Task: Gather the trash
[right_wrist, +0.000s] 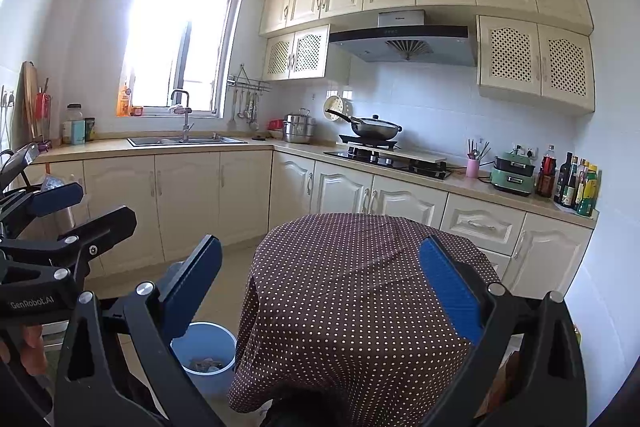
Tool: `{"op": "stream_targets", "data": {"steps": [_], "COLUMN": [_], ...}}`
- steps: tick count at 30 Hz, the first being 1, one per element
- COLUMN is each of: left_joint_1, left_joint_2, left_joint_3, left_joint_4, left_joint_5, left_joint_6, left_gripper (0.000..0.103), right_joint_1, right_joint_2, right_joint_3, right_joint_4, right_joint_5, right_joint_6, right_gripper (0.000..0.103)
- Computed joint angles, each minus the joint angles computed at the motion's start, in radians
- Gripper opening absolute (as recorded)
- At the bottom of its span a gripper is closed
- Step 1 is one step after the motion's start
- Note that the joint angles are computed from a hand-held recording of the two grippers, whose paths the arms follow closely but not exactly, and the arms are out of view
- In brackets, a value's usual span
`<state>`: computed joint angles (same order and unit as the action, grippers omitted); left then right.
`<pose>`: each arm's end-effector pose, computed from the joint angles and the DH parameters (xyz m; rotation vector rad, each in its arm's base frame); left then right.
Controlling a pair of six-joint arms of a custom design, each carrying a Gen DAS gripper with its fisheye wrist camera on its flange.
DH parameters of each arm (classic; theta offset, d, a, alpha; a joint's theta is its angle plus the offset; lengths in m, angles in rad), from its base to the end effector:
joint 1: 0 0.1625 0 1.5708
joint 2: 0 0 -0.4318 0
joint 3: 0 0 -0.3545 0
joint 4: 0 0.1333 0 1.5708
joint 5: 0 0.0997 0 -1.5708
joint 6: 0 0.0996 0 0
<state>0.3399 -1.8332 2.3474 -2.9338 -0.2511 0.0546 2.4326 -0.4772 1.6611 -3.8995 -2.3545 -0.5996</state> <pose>-0.1884 -0.3104 0.4636 0.6141 1.9468 -1.5534 0.5137 -0.3576 0.0942 0.9908 -1.9483 1.4634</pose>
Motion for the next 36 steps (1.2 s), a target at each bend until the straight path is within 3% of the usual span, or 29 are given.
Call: {"op": "stream_targets", "data": {"steps": [36], "left_joint_1": [0.023], "left_joint_2": [-0.008], "left_joint_3": [-0.007], "left_joint_4": [0.003], "left_joint_5": [-0.016], "left_joint_6": [0.025], "left_gripper": [0.093], "right_joint_1": [-0.002], "right_joint_2": [-0.004], "right_joint_3": [-0.001], "right_joint_4": [0.030], "right_joint_5": [0.002], "right_joint_6": [0.022], "right_gripper": [0.096]}}
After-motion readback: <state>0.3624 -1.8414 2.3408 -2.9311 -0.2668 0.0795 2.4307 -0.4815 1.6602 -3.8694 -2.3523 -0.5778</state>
